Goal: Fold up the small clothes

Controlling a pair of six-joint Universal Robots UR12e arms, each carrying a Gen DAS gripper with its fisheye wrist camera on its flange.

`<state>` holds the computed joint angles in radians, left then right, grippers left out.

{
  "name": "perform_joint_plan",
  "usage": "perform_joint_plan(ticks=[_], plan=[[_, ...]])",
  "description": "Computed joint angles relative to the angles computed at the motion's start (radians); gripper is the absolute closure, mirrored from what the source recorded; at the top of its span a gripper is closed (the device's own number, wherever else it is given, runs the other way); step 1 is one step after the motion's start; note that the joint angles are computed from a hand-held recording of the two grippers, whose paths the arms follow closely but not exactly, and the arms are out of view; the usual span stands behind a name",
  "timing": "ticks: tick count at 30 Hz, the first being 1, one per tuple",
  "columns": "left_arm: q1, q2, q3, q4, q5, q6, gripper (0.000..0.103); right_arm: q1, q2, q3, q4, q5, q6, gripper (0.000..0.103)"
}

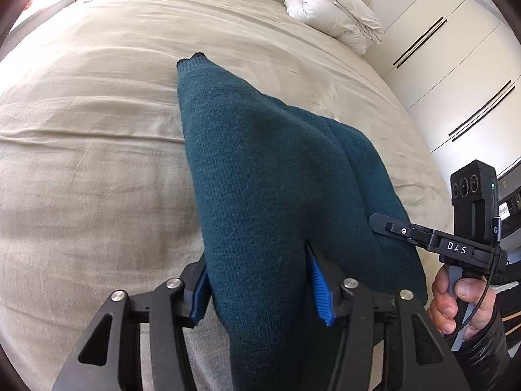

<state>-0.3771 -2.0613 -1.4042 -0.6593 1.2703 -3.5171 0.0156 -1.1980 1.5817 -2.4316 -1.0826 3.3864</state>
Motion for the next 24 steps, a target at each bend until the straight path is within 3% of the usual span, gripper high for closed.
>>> perform_joint_plan(ticks=[2,4,7,9,14,15,16,18,21,24], plan=[[-0.005,0.003,-0.011,0.017,0.03,0.005,0.035,-0.017,0.005,0.03,-0.058,0.055,0.043,0.074],[-0.004,0.009,-0.031,0.041,0.035,-0.005,0.028,-0.036,0.011,0.06,-0.119,0.119,0.101,0.063],[-0.004,0.021,-0.059,0.086,0.04,-0.024,0.028,-0.062,0.015,0.095,-0.2,0.209,0.174,0.061],[-0.01,0.031,-0.076,0.116,0.073,-0.018,0.029,-0.07,0.009,0.106,-0.218,0.216,0.194,0.059],[-0.042,0.061,-0.1,0.175,0.215,0.025,0.027,-0.078,-0.025,0.135,-0.237,0.143,0.203,0.052],[-0.048,0.067,-0.104,0.191,0.244,0.027,0.02,-0.078,-0.035,0.144,-0.245,0.118,0.207,0.051],[-0.055,0.073,-0.11,0.212,0.281,0.03,0.01,-0.076,-0.051,0.155,-0.246,0.079,0.212,0.051],[-0.07,0.087,-0.125,0.268,0.36,0.043,0.0,-0.069,-0.08,0.172,-0.244,-0.004,0.217,0.051],[-0.092,0.107,-0.145,0.355,0.451,0.078,0.0,-0.055,-0.124,0.201,-0.3,-0.113,0.207,0.051],[-0.107,0.123,-0.141,0.359,0.514,0.085,0.0,-0.018,-0.163,0.215,-0.363,-0.255,0.156,0.048]])
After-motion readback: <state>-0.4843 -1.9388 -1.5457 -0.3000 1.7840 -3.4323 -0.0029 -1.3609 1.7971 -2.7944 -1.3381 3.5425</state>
